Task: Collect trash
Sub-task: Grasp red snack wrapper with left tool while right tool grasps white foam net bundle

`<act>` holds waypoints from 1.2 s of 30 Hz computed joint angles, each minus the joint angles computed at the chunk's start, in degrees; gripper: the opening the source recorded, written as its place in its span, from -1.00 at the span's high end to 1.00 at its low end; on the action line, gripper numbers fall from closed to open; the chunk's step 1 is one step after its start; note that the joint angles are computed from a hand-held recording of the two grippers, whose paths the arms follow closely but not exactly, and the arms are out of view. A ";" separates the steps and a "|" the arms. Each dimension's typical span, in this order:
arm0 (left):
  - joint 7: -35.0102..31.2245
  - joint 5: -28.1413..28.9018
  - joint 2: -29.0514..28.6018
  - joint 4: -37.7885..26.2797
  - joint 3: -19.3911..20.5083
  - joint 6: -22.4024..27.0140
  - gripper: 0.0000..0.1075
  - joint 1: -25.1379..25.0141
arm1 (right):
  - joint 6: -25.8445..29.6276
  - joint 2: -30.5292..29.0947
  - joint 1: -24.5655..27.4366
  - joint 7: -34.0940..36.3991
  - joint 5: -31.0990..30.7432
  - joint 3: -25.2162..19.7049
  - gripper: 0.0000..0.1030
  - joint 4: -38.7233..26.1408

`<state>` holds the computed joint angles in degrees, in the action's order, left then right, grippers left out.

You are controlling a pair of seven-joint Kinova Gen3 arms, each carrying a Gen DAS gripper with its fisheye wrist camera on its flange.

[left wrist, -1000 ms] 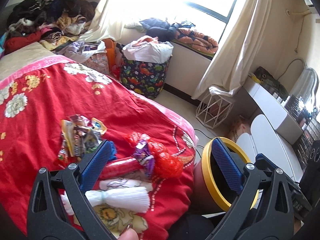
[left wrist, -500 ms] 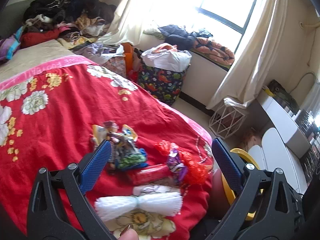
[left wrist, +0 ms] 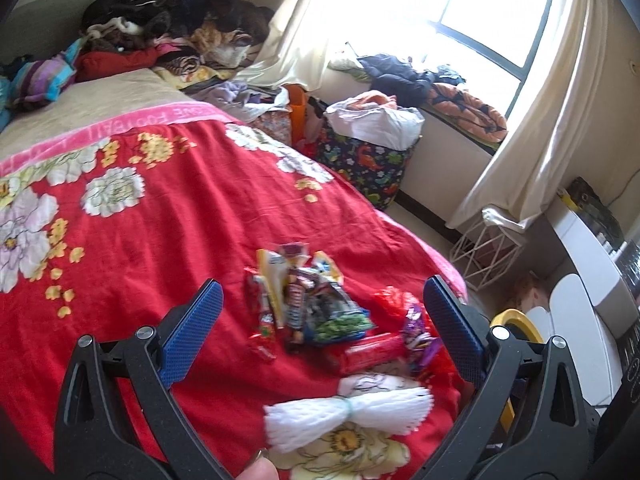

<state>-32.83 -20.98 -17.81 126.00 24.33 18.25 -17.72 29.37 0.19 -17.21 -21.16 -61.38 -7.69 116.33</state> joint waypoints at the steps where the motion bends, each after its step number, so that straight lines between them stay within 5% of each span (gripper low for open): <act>1: -0.53 0.32 0.32 0.05 -0.84 0.48 -0.72 0.46 | -0.09 0.28 -0.19 -0.19 0.41 -0.17 -0.58 -0.17; 13: -3.93 2.91 5.07 1.14 -9.87 2.03 -0.70 7.91 | -2.87 6.20 -1.58 -10.44 11.62 -3.90 -0.58 -3.53; 28: -3.80 1.73 10.56 0.55 -13.78 0.94 0.08 12.19 | -2.86 12.85 0.11 -21.21 22.60 -8.70 -0.58 -7.62; 36: -2.41 0.47 13.31 -0.09 -16.55 0.65 0.49 14.90 | -0.16 15.06 1.44 -23.47 24.73 -9.96 0.01 -9.64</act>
